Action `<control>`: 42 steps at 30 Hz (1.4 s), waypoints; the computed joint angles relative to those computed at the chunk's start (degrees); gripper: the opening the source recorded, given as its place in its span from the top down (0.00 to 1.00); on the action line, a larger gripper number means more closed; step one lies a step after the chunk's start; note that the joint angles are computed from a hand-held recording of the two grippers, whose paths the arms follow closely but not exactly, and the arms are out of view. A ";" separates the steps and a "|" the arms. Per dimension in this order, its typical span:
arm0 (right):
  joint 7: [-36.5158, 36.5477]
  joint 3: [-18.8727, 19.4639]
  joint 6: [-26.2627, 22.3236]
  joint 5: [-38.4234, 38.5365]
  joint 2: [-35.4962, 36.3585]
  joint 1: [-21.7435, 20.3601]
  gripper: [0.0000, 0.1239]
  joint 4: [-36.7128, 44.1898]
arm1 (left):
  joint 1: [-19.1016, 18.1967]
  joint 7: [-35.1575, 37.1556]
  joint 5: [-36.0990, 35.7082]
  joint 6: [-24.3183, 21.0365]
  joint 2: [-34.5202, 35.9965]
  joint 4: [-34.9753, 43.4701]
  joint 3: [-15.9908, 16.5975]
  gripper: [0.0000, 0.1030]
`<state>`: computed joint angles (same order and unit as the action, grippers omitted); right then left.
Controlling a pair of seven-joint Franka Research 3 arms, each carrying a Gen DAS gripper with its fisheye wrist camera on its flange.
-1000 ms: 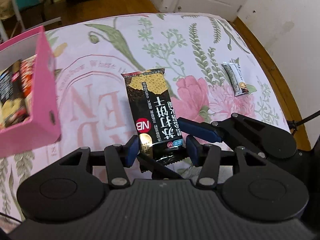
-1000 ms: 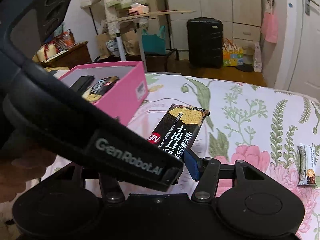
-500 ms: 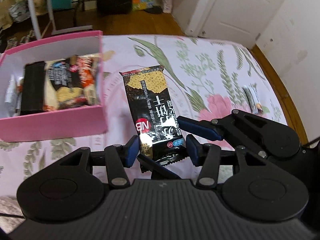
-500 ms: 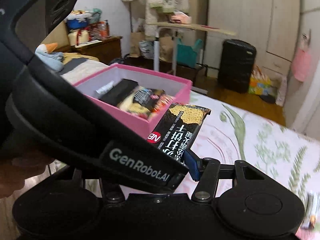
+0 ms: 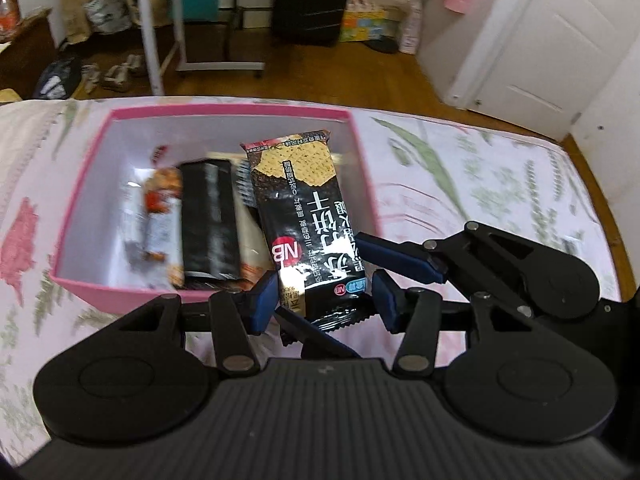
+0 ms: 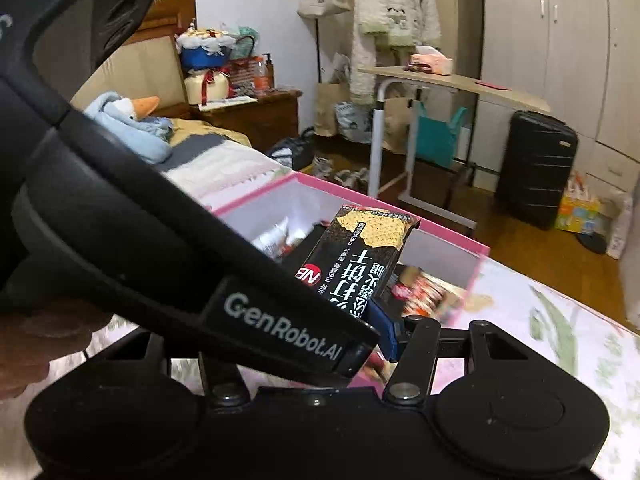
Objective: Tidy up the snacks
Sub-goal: 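Carry the NB cracker bar with the left tool into the pink box and open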
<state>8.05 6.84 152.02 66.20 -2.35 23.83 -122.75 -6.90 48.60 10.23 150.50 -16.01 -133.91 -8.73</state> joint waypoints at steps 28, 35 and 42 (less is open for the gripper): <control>11.00 1.49 -7.74 -3.17 6.41 -4.94 0.46 5.91 | 4.12 -7.81 9.69 0.83 1.45 -1.10 -0.27 0.50; 11.24 -1.19 -8.80 -4.84 0.61 -5.33 0.46 1.64 | 0.99 -3.45 4.74 0.20 -2.93 -2.51 0.40 0.50; 10.68 -4.21 -8.94 -6.41 -5.46 -6.20 0.45 -2.35 | -1.50 -0.77 2.46 -1.41 -4.38 -0.69 -0.96 0.50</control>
<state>18.73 2.63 143.08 59.80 -7.81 17.63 -125.11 -8.40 47.82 12.69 149.09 -20.39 -134.61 -9.69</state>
